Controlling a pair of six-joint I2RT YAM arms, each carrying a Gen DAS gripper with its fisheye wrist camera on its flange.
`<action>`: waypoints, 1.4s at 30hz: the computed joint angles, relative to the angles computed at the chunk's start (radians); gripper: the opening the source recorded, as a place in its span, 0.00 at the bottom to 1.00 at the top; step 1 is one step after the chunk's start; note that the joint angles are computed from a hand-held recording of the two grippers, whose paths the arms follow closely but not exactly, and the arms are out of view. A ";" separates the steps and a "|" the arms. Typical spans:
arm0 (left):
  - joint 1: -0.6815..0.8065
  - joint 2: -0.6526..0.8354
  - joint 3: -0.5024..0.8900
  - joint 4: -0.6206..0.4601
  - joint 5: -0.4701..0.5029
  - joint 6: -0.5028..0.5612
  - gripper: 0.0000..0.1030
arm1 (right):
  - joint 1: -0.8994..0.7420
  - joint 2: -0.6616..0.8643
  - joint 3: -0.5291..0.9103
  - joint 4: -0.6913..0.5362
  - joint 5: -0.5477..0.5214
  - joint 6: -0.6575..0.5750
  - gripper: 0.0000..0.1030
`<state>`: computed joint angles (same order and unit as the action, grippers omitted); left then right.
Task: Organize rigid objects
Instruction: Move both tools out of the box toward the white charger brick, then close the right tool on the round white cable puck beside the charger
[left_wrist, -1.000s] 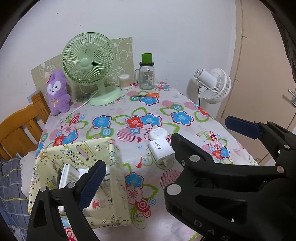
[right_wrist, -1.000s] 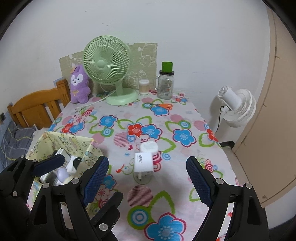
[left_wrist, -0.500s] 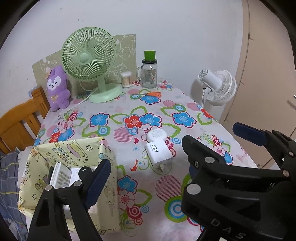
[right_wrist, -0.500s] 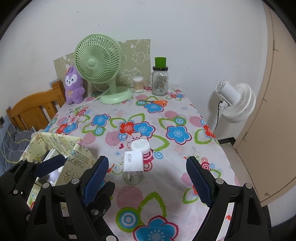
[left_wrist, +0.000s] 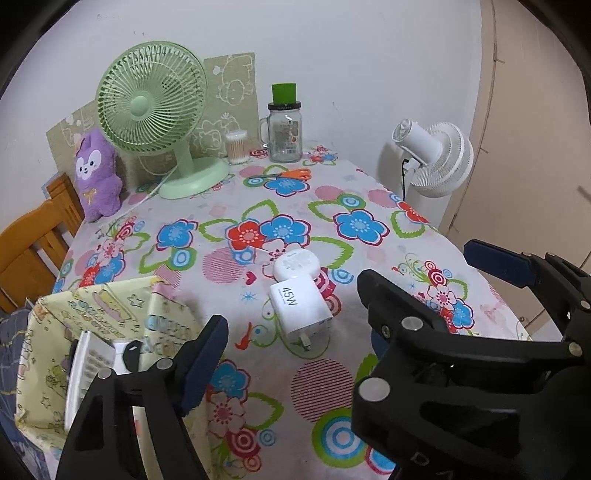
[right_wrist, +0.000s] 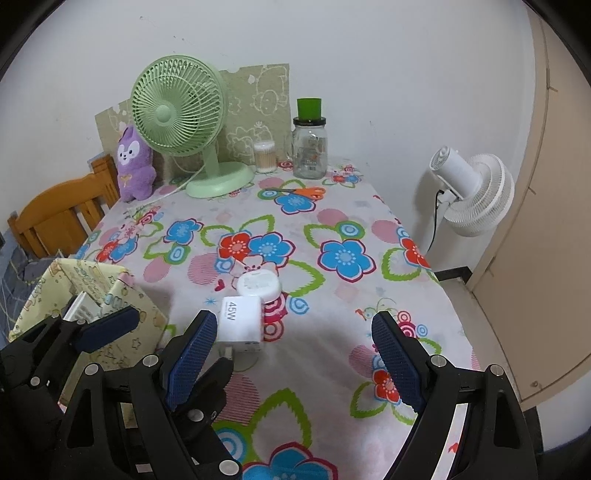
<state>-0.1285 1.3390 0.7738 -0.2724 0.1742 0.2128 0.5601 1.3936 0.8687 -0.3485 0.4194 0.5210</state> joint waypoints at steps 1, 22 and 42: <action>-0.008 0.006 -0.006 0.014 -0.008 -0.011 0.79 | -0.009 0.003 -0.010 0.015 -0.008 -0.007 0.86; -0.034 0.286 0.018 0.208 -0.118 -0.155 0.75 | -0.135 0.228 -0.024 0.239 -0.175 -0.141 0.86; -0.063 0.426 0.141 0.183 -0.087 -0.192 0.75 | -0.233 0.312 -0.004 0.302 -0.268 -0.108 0.86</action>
